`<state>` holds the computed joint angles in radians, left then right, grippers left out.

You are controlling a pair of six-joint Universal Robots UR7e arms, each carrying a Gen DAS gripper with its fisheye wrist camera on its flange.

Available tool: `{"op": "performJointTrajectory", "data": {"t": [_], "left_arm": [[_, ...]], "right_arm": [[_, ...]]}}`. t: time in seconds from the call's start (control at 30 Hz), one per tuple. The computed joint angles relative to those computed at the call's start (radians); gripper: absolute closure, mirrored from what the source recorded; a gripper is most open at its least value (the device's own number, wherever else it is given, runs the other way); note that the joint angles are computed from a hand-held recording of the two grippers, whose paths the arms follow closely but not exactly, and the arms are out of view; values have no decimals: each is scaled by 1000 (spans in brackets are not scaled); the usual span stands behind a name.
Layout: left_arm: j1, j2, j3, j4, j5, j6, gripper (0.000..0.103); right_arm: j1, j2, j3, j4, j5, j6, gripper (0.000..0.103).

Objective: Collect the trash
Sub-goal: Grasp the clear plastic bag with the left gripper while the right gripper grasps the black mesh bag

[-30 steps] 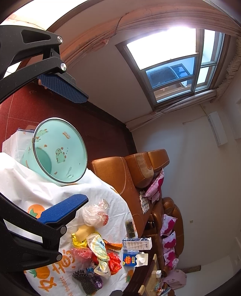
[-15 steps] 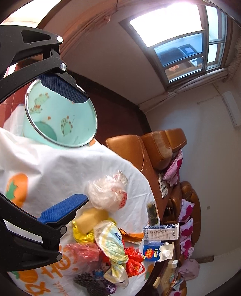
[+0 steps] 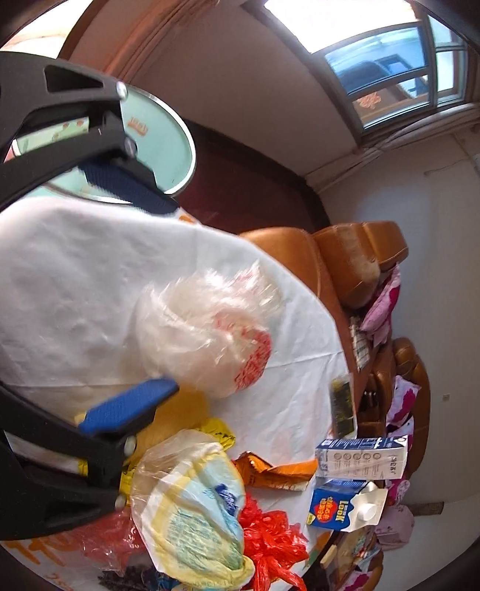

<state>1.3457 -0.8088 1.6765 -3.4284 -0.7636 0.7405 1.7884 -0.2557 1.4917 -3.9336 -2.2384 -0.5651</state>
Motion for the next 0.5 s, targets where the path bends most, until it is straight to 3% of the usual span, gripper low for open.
{"op": "performJointTrajectory", "data": {"t": [0.03, 0.1, 0.2, 0.5], "left_arm": [[7, -6, -2, 43, -12, -25, 37], [19, -27, 4, 117, -51, -68, 68], [23, -26, -1, 131, -65, -70, 81], [19, -99, 78, 82, -101, -80, 87]], "right_arm": [[-2, -4, 4, 7, 4, 8, 15], [-5, -9, 9, 16, 9, 17, 15], [-8, -14, 16, 17, 13, 28, 15], [-8, -3, -2, 10, -17, 5, 15]]}}
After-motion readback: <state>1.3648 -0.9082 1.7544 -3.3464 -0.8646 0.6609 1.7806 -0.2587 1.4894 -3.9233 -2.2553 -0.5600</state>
